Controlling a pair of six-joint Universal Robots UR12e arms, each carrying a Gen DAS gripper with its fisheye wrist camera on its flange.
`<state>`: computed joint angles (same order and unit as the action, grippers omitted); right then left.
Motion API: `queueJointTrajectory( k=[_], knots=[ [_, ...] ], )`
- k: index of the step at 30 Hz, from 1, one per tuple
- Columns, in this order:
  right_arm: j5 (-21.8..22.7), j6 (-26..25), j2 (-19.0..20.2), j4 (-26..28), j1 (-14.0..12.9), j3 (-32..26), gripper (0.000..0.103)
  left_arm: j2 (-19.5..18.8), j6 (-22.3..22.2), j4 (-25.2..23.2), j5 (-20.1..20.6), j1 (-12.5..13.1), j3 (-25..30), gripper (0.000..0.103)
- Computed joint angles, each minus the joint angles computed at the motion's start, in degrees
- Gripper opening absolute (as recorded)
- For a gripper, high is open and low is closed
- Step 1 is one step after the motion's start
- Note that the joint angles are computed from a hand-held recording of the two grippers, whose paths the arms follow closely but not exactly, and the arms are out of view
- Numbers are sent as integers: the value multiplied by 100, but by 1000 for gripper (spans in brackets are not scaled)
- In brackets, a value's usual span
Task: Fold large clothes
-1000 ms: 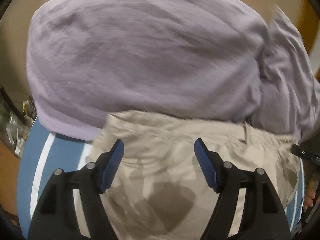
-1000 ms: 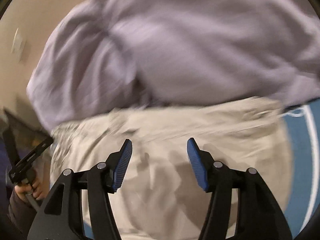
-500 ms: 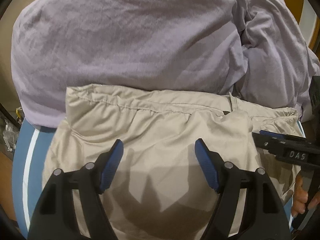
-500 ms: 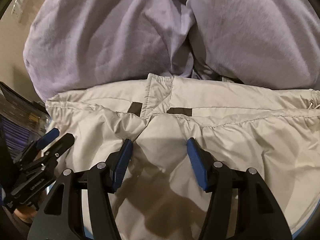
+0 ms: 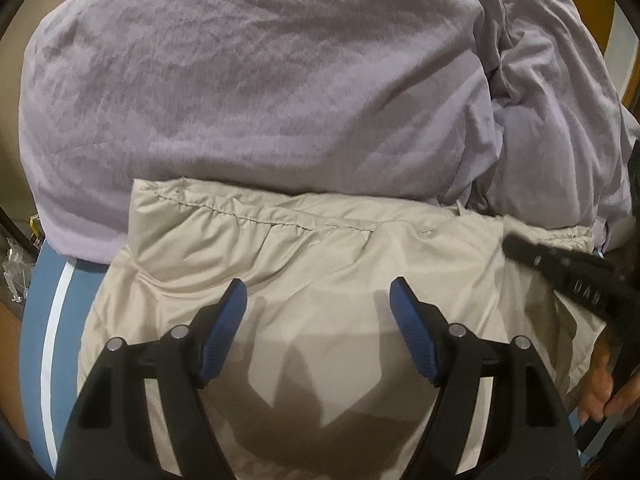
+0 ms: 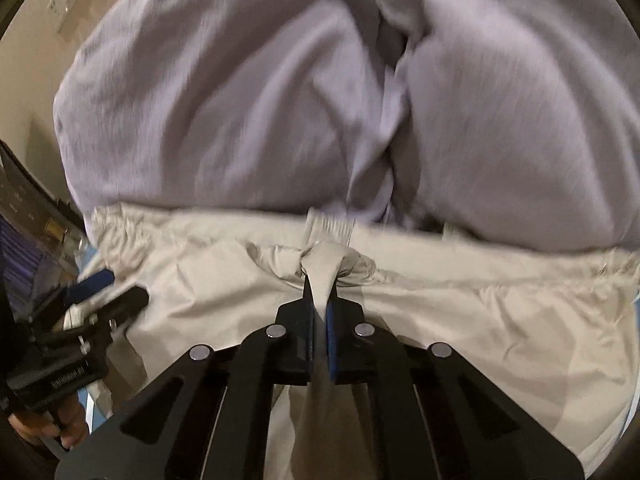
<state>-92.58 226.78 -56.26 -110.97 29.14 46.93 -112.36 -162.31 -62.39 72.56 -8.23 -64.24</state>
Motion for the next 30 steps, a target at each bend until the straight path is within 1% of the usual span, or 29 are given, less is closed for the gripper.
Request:
queueJointTrajectory(
  k=[3,7,12,14,16,18,19,20,21,22,23,25,28,30],
  knots=[
    [-298,-98,87,25,-7,-204,5,-13,-60,76,-49,27,29,74],
    [-460,-29,177,141,-26,-328,5,-30,-125,164,-67,29,55,74],
    [-250,-67,492,873,-8,-606,5,-40,-117,95,-74,11,64,75],
    [-284,-153,530,911,29,-637,6,-29,-60,123,-93,5,20,75],
    [-213,-190,502,858,22,-624,9,-24,-9,137,-120,-10,-7,76],
    [-21,-154,383,684,-27,-472,15,-35,22,108,-118,-23,0,76],
    [59,-109,274,544,-56,-325,24,-31,26,94,-130,-27,-14,76],
    [85,-58,153,386,-77,-154,38,-36,21,72,-139,-41,-10,76],
    [48,18,-6,129,-77,82,44,-34,35,48,-159,-50,-20,76],
    [-22,51,-104,11,-72,216,50,-21,50,52,-168,-60,-49,76],
    [-165,98,-240,-98,-55,386,50,9,71,73,-175,-61,-106,76],
    [-337,170,-406,-142,-34,580,50,42,93,106,-173,-89,-170,78],
    [-551,216,-602,121,-10,768,50,69,70,163,-199,-113,-236,78],
    [-585,212,-690,313,-18,863,50,91,37,225,-258,-124,-285,78]
  ],
)
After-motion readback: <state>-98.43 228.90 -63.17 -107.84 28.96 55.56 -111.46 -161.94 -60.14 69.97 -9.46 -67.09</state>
